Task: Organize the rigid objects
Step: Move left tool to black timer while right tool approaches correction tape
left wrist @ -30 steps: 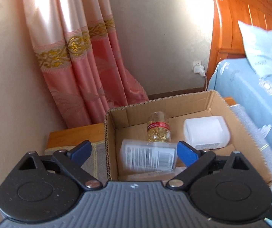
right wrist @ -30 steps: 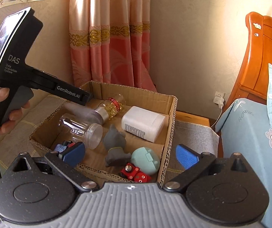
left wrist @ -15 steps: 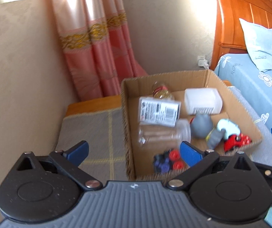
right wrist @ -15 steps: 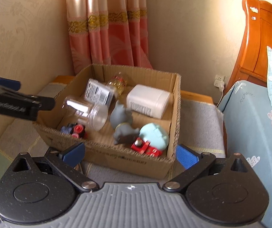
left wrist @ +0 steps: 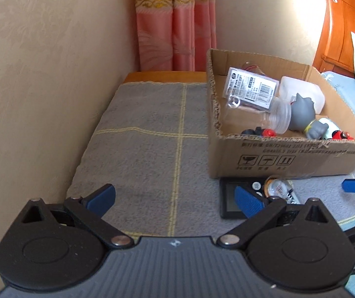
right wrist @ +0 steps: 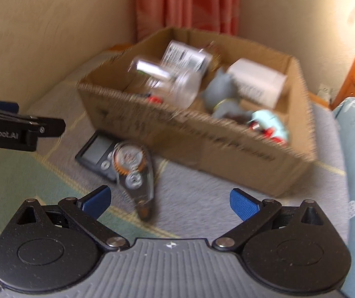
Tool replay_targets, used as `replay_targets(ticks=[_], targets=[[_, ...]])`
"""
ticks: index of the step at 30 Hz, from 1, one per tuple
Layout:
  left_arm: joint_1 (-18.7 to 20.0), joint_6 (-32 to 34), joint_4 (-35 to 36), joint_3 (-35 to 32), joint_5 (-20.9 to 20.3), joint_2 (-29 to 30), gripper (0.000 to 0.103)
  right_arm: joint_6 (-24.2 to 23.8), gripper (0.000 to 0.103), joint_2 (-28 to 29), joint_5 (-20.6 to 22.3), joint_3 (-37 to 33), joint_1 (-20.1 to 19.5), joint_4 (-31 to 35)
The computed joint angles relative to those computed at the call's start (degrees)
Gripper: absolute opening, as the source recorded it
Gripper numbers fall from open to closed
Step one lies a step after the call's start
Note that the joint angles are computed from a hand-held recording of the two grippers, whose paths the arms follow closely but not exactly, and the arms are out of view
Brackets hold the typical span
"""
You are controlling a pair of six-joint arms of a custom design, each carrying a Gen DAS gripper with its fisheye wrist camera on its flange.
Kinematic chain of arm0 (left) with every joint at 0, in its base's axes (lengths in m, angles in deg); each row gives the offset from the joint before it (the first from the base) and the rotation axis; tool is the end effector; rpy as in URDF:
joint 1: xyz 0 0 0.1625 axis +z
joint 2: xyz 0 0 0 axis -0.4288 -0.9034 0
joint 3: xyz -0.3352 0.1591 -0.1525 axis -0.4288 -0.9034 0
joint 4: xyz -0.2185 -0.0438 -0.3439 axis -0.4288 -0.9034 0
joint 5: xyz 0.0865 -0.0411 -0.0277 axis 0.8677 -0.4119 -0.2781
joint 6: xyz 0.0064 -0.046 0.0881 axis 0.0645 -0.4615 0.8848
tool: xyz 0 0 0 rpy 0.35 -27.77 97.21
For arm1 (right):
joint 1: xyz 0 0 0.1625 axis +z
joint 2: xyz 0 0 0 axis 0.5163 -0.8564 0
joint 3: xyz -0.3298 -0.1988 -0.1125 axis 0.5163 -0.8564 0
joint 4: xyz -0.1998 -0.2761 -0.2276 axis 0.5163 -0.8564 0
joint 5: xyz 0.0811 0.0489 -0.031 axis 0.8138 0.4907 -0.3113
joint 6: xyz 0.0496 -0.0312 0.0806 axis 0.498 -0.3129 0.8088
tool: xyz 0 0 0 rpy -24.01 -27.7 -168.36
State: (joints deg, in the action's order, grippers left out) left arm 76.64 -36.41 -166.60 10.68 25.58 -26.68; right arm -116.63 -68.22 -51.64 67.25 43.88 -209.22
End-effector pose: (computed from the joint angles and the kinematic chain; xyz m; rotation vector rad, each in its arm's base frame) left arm -0.3274 -0.7401 -0.1190 0.6065 2.2780 -0.7206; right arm -0.0860 -0.7028 0.2682 0.4636 -2.2964 0.6869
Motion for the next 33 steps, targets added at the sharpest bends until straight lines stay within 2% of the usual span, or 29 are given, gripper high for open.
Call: replay_targets(ticks=[8, 19, 27, 33], targets=[[0.29, 2.38, -3.44, 3.02, -2.60, -1.35, 0.102, 1.19, 0.103, 4.28, -4.16, -2.29, 0.11, -3.23], [0.13, 4.21, -4.30, 3.97, -5.12, -1.65, 0.102, 2.08, 0.103, 3.08, -5.38, -1.26, -1.04, -5.82], [-0.12, 6.15, -6.66, 5.62, -4.90, -2.20, 0.102, 7.01, 0.103, 2.07, -8.64, -0.94, -1.31, -6.39], [0.24, 5.89, -7.70, 7.25, -5.64, -3.40, 0.102, 3.42, 0.103, 2.38, -4.99, 1.15, -0.45, -8.42]])
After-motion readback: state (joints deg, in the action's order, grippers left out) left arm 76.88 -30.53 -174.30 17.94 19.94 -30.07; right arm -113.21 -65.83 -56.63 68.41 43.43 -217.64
